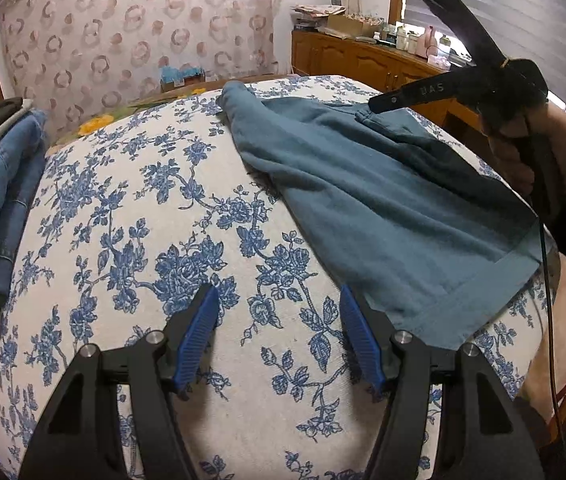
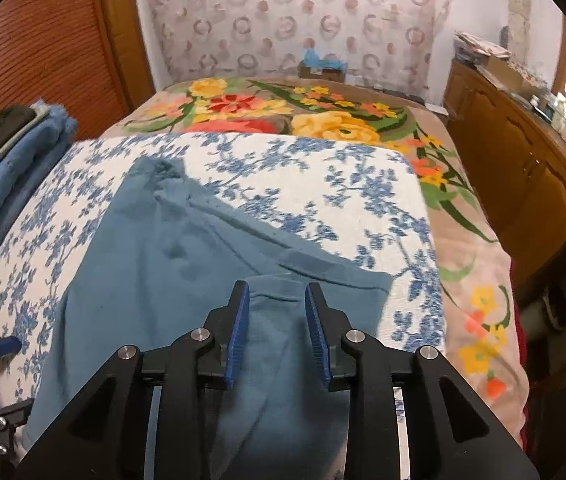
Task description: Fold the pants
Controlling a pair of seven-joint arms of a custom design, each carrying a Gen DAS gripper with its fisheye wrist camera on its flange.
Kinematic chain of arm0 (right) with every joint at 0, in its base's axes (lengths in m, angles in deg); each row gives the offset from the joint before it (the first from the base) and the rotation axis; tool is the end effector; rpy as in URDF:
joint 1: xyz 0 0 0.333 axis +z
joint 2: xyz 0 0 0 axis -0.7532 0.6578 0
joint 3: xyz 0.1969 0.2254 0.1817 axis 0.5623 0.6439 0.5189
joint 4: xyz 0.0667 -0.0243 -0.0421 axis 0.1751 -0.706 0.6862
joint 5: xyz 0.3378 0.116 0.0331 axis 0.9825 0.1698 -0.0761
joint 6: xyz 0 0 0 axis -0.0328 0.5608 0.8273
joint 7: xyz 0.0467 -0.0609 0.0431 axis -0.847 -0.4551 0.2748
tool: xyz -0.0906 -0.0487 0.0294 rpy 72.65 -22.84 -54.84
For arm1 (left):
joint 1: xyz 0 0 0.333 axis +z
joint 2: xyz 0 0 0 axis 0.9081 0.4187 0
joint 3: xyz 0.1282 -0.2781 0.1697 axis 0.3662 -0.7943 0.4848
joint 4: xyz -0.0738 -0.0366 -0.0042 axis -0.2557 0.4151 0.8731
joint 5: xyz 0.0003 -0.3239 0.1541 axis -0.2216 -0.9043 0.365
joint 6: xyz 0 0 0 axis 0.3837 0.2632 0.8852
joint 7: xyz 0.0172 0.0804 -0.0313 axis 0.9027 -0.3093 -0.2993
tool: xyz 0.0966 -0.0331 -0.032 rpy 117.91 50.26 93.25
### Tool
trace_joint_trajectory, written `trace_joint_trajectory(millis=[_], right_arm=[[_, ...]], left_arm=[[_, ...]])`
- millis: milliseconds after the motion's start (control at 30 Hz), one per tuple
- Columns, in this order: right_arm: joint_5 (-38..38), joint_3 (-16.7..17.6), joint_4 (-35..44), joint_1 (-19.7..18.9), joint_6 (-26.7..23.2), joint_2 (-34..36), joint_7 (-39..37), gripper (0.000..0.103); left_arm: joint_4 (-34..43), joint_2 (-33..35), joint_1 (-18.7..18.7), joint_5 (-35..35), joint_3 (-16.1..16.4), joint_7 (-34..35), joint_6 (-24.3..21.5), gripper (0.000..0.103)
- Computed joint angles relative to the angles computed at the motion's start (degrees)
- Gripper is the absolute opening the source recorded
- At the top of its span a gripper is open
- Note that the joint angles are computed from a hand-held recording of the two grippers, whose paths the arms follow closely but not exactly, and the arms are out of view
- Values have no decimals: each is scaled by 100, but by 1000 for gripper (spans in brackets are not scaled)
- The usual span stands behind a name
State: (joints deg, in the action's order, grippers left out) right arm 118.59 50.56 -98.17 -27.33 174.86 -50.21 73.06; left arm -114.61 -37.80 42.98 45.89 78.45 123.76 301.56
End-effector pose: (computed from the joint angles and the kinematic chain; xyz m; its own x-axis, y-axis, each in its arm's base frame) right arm 0.4510 0.0783 0.3352 0.0383 -0.9991 0.0152 -0.8065 -0.0399 -0.5899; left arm 0.3986 -0.2530 0.2623 -0.6264 -0.7793 0.0174 -0.5993 0.4673 -0.6500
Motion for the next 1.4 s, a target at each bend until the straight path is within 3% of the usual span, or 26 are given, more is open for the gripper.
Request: trace_joint_trajectory(millis=[233, 300, 367, 433, 533, 633, 833, 1300, 1400], right_arm=[[1313, -1387, 426, 1726, -242, 462, -1298, 28], [1103, -1148, 412, 1411, -212, 467, -1122, 28], [1076, -1122, 392, 1351, -124, 463, -1102, 10], [911, -831, 259, 1079, 325, 420, -974, 4], [322, -257, -48, 412, 1006, 230, -352, 3], [208, -8, -158, 112, 1314, 99, -197, 3], [767, 214, -153, -22, 1829, 209, -738, 3], [1595, 124, 186, -85, 1636, 612, -1373, 2], [2215, 41, 315, 116, 1629, 621, -1853, 6]], left_arm=[[-27, 0, -66, -104, 14, 66, 41, 63], [-30, 7, -102, -149, 27, 91, 57, 63], [-28, 1, -50, -98, 4, 69, 44, 63], [-30, 2, -52, -100, 4, 69, 47, 63], [-32, 2, -65, -118, 10, 80, 51, 63], [-36, 15, -66, -120, 4, 75, 69, 63], [-39, 8, -60, -116, 5, 77, 68, 63], [-50, 21, -79, -140, 7, 83, 103, 63], [-46, 25, -80, -143, 8, 90, 104, 63]])
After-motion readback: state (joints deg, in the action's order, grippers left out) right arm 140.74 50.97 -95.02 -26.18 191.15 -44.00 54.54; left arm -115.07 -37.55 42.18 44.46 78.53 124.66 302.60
